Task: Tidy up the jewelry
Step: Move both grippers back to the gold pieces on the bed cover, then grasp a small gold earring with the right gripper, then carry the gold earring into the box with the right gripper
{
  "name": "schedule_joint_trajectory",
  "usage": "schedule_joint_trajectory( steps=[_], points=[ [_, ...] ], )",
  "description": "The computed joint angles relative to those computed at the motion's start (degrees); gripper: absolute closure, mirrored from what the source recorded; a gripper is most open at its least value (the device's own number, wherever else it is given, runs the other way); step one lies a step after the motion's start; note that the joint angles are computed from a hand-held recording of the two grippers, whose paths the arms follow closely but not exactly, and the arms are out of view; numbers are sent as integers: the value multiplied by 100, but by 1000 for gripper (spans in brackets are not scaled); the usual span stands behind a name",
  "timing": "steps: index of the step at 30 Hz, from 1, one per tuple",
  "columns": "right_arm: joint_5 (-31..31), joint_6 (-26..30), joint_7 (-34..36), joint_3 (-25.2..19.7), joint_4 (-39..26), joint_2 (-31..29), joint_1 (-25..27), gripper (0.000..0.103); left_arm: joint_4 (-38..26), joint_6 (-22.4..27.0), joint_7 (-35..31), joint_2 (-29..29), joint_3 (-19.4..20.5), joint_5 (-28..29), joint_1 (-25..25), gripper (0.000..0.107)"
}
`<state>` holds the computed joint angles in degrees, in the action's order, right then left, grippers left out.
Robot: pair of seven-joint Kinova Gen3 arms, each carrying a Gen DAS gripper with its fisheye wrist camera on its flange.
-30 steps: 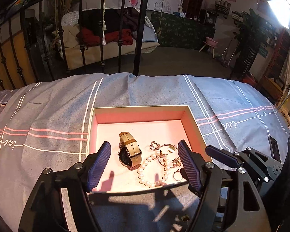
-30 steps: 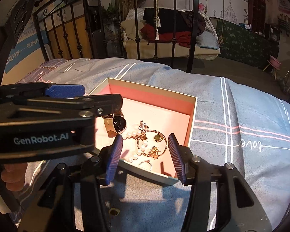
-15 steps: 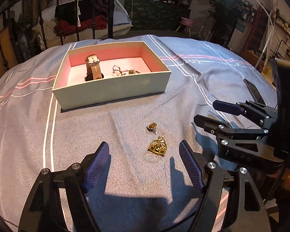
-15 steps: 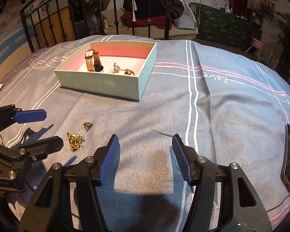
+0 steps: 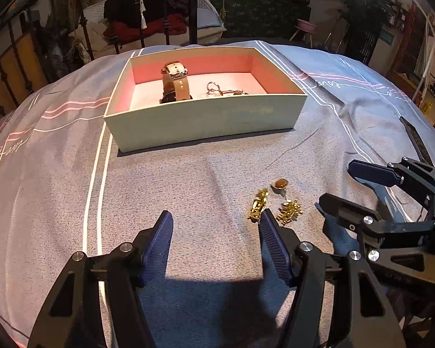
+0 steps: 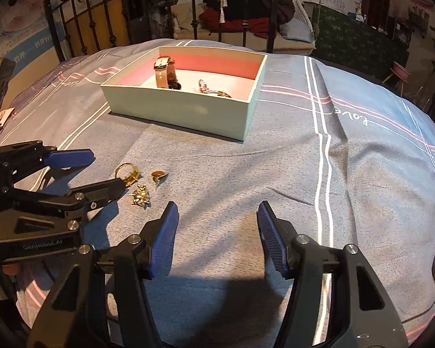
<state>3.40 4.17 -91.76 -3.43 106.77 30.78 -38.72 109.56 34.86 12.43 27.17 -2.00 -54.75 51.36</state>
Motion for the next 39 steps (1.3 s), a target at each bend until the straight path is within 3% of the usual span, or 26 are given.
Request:
schedule_joint_trajectory(
  steps=[4, 8, 11, 14, 15, 18, 20, 23, 29, 39],
  points=[
    [129, 303, 23, 143, -320, 143, -256, 45, 48, 25, 68, -31, -28, -12, -24, 49],
    [164, 523, 160, -173, -590, 255, -27, 45, 184, -51, 213, -127, -40, -80, -81, 49],
    [150, 696, 493, -709, -794, 382, 393, 45, 268, -5, 292, -202, -13, -89, -114, 48],
    [32, 853, 889, -1189, -974, 506, 775, 61, 372, -37, 449, -263, 8, -166, -155, 47],
    [-8, 899, 985, -1247, -1016, 527, 812, 71, 380, -22, 463, -262, 29, -177, -173, 47],
    [-96, 852, 1118, -1177, -968, 497, 731, 89, 355, 7, 450, -229, 94, -208, -208, 47],
    [-172, 794, 1188, -1211, -904, 470, 770, 89, 311, 37, 395, -189, 130, -217, -216, 47],
    [-258, 486, 1062, -986, -695, 360, 624, 89, 242, 104, 297, -138, 155, -233, -202, 60],
    [-403, 238, 1022, -1241, -588, 246, 908, 89, 159, -13, -19, -174, 191, -124, -356, 88],
    [-428, -33, 829, -1103, -1059, 111, 849, 89, -459, 505, -603, -390, 115, -274, -525, 90]
  ],
)
